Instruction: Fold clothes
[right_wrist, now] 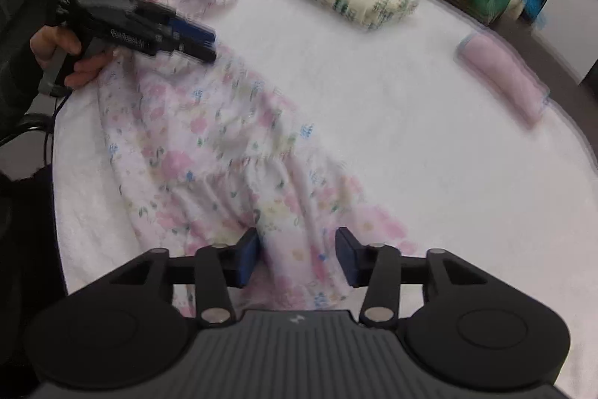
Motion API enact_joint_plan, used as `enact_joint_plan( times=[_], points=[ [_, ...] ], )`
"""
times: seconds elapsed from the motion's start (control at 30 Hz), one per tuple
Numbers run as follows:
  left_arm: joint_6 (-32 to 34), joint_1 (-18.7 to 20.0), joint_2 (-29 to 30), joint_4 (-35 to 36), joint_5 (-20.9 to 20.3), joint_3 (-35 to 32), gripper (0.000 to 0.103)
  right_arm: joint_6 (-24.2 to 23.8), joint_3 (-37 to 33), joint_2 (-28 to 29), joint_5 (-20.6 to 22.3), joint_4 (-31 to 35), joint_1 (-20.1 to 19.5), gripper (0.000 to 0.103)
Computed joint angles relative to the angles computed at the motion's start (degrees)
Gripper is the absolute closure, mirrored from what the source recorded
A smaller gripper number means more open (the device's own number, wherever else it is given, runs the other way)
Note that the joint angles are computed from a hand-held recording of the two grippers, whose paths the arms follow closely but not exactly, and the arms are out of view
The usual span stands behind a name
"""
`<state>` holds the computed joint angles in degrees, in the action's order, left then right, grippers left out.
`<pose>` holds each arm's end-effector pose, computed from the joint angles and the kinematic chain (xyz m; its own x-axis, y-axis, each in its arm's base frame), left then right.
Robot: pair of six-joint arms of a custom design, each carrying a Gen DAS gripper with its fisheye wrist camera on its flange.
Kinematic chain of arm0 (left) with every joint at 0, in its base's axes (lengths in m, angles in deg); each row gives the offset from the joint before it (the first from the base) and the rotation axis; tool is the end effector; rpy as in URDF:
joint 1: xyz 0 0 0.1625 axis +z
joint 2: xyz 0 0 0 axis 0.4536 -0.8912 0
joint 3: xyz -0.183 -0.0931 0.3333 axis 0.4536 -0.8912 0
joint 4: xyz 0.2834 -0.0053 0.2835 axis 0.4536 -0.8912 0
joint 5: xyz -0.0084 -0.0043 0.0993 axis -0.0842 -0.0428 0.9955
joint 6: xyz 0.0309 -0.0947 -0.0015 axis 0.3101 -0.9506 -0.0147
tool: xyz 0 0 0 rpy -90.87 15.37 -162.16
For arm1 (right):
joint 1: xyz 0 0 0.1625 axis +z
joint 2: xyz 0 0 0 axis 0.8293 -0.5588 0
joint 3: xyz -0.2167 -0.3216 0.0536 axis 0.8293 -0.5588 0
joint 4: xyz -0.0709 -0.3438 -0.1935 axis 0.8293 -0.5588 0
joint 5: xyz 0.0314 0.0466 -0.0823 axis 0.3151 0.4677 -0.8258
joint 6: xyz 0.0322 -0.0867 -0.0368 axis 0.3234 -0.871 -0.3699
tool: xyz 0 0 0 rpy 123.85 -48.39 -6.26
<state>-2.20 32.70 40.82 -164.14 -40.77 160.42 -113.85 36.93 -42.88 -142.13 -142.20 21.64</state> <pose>-0.1460 -0.6411 -0.0522 -0.8443 0.0534 -0.5332 0.4604 0.5815 -0.6707 -0.0426 -0.7290 0.2578 -0.2358 -0.8806 0.4111 -0.9325 0.3240 0.1593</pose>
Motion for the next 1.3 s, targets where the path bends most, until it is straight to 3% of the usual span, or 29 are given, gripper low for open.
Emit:
enact_joint_plan(
  times=[0.1,0.17,0.23,0.3,0.37,0.47,0.6,0.7,0.87,1.03,1.07,1.1,1.13,1.17,1.2,1.27,1.3],
  points=[
    [-1.01,-1.91,-2.38,-7.1,-1.27,6.24,0.055,-2.97,8.1,-3.76,6.5,-11.77,-0.58,0.028],
    [2.43,-3.14,-4.29,-15.61,-4.54,12.63,0.044,-4.55,14.24,-5.7,11.51,-21.13,-0.97,0.026],
    [6.33,-4.46,-5.24,-23.28,-4.88,17.66,0.035,-4.19,17.85,-6.52,16.44,-25.34,-0.99,0.026],
    [10.76,-5.55,-5.86,-29.86,-2.61,21.8,0.034,-3.39,19.55,-6.58,21.39,-26.33,-0.85,0.026],
    [12.67,-6.44,-6.26,-33.52,1.74,24.18,0.034,-0.01,19.4,-4.44,23.59,-29.42,0.48,0.026],
    [11.74,-6.94,-7.05,-36.77,8.54,26.68,0.034,8.25,16.66,0.23,25.14,-32.6,3.17,0.026],
    [11.0,-5.96,-9.09,-40.97,11.77,30.6,0.034,21.8,7.31,8.75,20.4,-28.48,8.66,0.026],
    [8.88,-4.84,-10.84,-42.09,13.13,33.26,0.034,23.45,-1.13,16.79,13.58,-24.17,12.11,0.026],
    [1.32,-2.45,-13.8,-33.24,14.77,34.56,0.035,26.85,-18.89,30.82,4.02,-14.09,15.96,0.026],
    [3.31,-1.2,-12.82,-33.28,14.82,33.38,0.035,28.84,-32.31,39.84,5.56,-4.99,15.61,0.026],
    [3.53,-0.96,-12.71,-33.54,14.53,33.22,0.036,28.71,-34.48,41.03,5.64,-2.91,15.46,0.029],
    [3.45,-0.73,-12.71,-33.51,14.11,33.11,0.036,28.62,-35.8,42.02,4.1,-2.1,15.58,0.047],
    [3.21,-0.65,-12.72,-33.64,13.79,33.22,0.038,27.63,-34.72,41.82,3.4,-3.6,15.69,0.053],
    [2.92,-0.47,-12.89,-33.63,13.47,33.45,0.043,26.68,-33.28,41.42,2.89,-5.3,15.8,0.074],
    [2.58,-0.3,-13.08,-33.6,13.11,33.69,0.045,25.87,-30.16,39.74,3.44,-6.84,15.97,0.103],
    [1.82,-0.18,-13.52,-33.58,12.3,34.27,0.046,23.89,-23.83,36.47,4.74,-10.58,16.32,0.102],
    [1.65,-0.15,-13.71,-33.49,12.08,34.4,0.047,20.5,-18.38,33.96,6.47,-15.3,16.59,0.102]
  ],
)
